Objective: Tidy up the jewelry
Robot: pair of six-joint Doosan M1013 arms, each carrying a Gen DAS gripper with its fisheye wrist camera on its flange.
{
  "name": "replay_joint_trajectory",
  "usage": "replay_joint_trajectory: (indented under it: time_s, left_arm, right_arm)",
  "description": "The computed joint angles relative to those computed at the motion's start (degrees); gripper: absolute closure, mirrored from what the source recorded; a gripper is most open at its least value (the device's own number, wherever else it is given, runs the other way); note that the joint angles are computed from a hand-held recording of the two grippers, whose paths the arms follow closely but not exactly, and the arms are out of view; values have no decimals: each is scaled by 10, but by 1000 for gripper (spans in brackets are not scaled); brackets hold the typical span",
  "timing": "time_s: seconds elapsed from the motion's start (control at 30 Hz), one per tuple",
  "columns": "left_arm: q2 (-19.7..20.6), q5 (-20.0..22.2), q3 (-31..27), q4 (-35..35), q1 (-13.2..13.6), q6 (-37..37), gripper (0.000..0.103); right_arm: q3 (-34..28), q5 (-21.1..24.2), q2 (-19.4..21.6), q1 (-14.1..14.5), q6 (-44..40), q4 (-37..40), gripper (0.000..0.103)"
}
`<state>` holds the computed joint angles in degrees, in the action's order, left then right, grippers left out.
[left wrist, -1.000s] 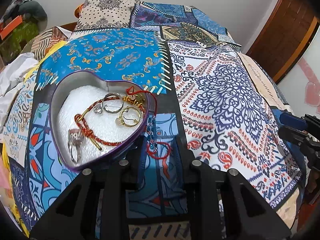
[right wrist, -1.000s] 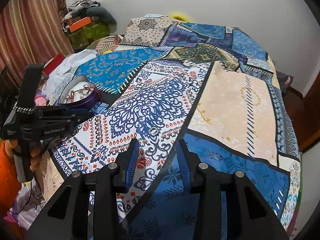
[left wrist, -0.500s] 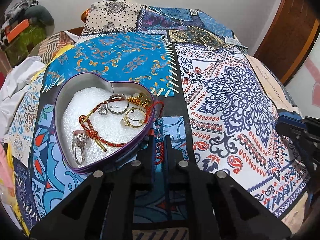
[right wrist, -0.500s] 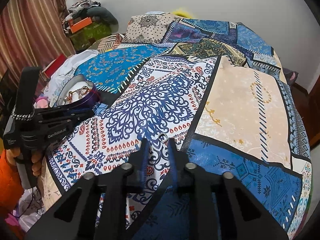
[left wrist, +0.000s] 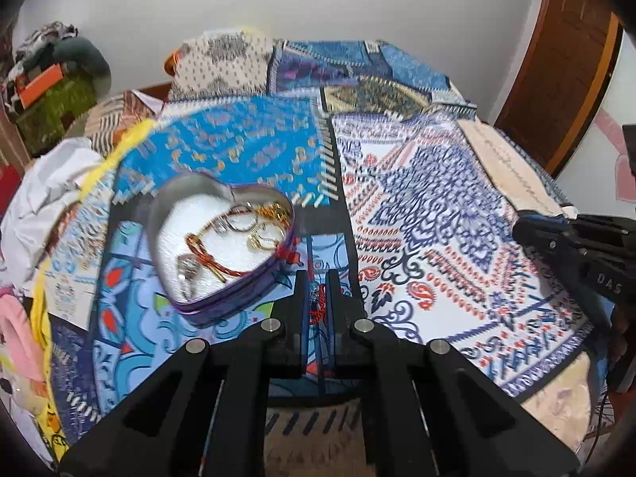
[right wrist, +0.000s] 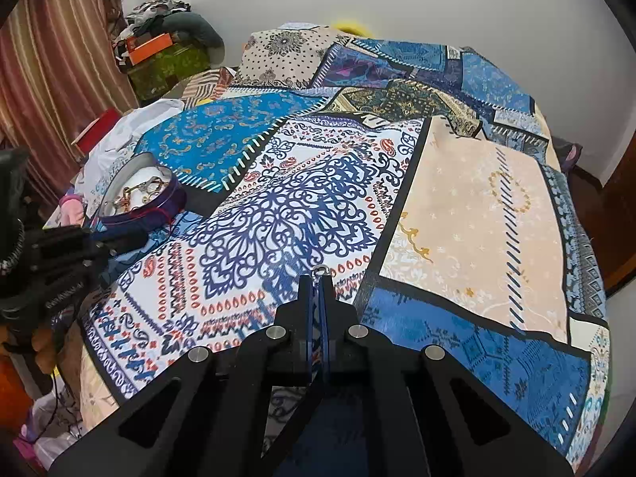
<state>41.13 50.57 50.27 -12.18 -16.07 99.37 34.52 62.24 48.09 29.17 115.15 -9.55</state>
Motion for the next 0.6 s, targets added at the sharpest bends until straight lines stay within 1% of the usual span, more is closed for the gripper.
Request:
replay_joint_trajectory:
  time_s: [0.1,0.17,0.2,0.23,0.3,0.37,0.5,0.57,0.6]
  left_arm:
    - [-15,-22,14,2,1,7,97]
    - [-21,-33,20,1,3,13,97]
    - [-26,-42,25,5,3,14,97]
    - [-30,-50,29,9,3,15,97]
    - [-34,-60,31,13,4,16,97]
    - [-37,-69,33,14,5,14,97]
    - [-40,-80,34,12,8,12,97]
    - [-42,-83,36,14,9,10,97]
    - [-42,-84,36,14,10,9,97]
  right_arm:
    - [21,-18,-14,4,-3,-2,100]
    - [21,-14,-17,5,-13,3,100]
    - [19,-8,-17,6,-6,-7,95]
    - [12,1,-13,7,-4,-12,87]
    - [-3,15,-6,7,1,-22,77]
    - [-20,27,4,5,4,-24,77]
    - [-52,47,25,-3,0,-1,78]
    - [-57,49,30,-2,-3,-3,82]
    - [-64,55,35,-1,-10,-5,89]
